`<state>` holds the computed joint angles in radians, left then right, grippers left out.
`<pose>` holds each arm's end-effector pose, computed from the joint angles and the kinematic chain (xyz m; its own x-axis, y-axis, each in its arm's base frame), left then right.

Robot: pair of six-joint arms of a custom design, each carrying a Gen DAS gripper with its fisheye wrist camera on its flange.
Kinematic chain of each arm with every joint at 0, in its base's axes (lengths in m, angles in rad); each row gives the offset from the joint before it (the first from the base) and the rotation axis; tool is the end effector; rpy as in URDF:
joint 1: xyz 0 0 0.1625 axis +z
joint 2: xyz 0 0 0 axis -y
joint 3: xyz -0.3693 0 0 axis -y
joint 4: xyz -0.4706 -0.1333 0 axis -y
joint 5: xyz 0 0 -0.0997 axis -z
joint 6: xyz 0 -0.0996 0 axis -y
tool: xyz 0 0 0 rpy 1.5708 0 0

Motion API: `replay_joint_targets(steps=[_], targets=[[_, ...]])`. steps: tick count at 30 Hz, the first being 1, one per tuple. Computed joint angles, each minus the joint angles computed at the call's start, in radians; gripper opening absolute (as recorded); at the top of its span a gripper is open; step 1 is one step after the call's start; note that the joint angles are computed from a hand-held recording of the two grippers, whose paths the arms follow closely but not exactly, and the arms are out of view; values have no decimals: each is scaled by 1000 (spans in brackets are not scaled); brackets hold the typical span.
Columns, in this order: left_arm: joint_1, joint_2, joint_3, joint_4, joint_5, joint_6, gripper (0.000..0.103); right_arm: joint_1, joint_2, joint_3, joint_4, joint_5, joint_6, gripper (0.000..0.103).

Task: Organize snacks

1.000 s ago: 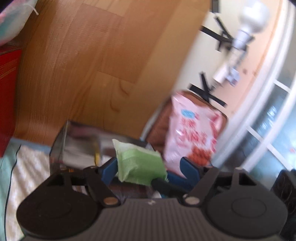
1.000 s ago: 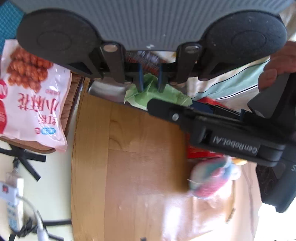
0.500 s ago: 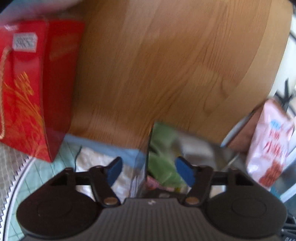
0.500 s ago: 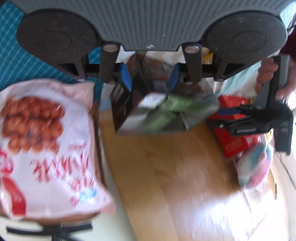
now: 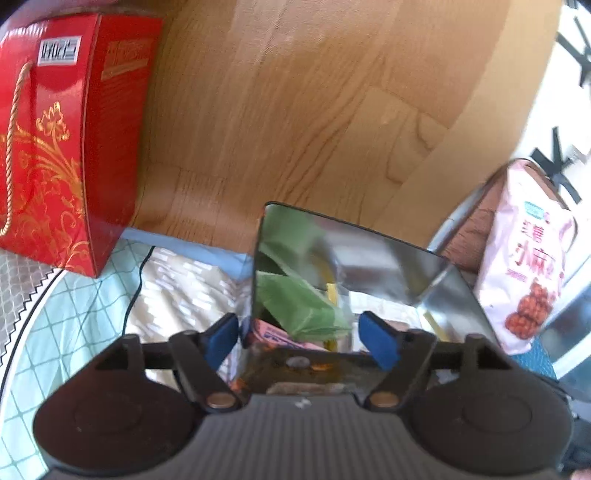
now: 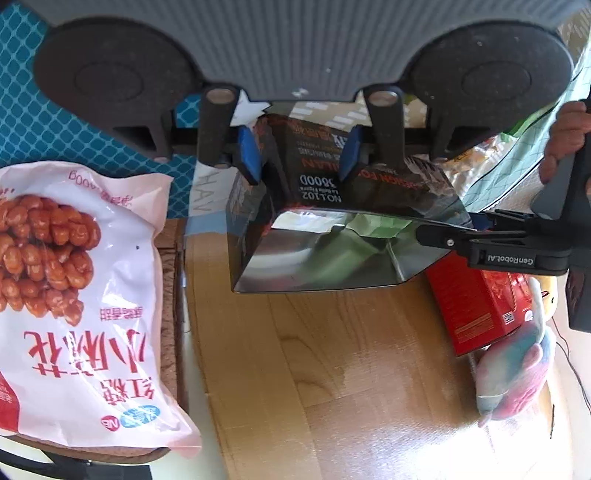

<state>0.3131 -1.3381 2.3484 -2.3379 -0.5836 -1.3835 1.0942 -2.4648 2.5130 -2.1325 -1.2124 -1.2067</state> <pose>-0.3319 -0.3349 0.0460 -0.9032 -0.1846 -0.3874 0.1930 0.6315 -0.7509 0.0051 -0.3569 0.3389 -0.6979 -0.6248 0.3502 -0.7091 0.5340 -0.4604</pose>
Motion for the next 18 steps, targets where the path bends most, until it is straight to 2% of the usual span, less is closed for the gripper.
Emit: replay_joint_targets(steps=[3,6,9,11,14,16,18], targets=[[-82,-100,60,118,27,-80,85,-53,-46,-7,64,68,-11,49],[-151,-204,125,226,22,-170,87,-107,-88,-46,251,106,-25,50],[-199,-302,184,329,-8,-281,87,-103,-72,-80,428,81,-32,48],[-220,-361,229,334,-39,-331,87,-72,-67,-71,475,39,-12,48],[-241,-419,304,228,-77,-339,87,-4,-79,-6,414,-14,53,48],[-252,-405,325,167,-115,-343,83,42,-59,34,328,-35,165,48],[-297,-361,323,165,-124,-354,83,92,21,51,215,-80,303,48]])
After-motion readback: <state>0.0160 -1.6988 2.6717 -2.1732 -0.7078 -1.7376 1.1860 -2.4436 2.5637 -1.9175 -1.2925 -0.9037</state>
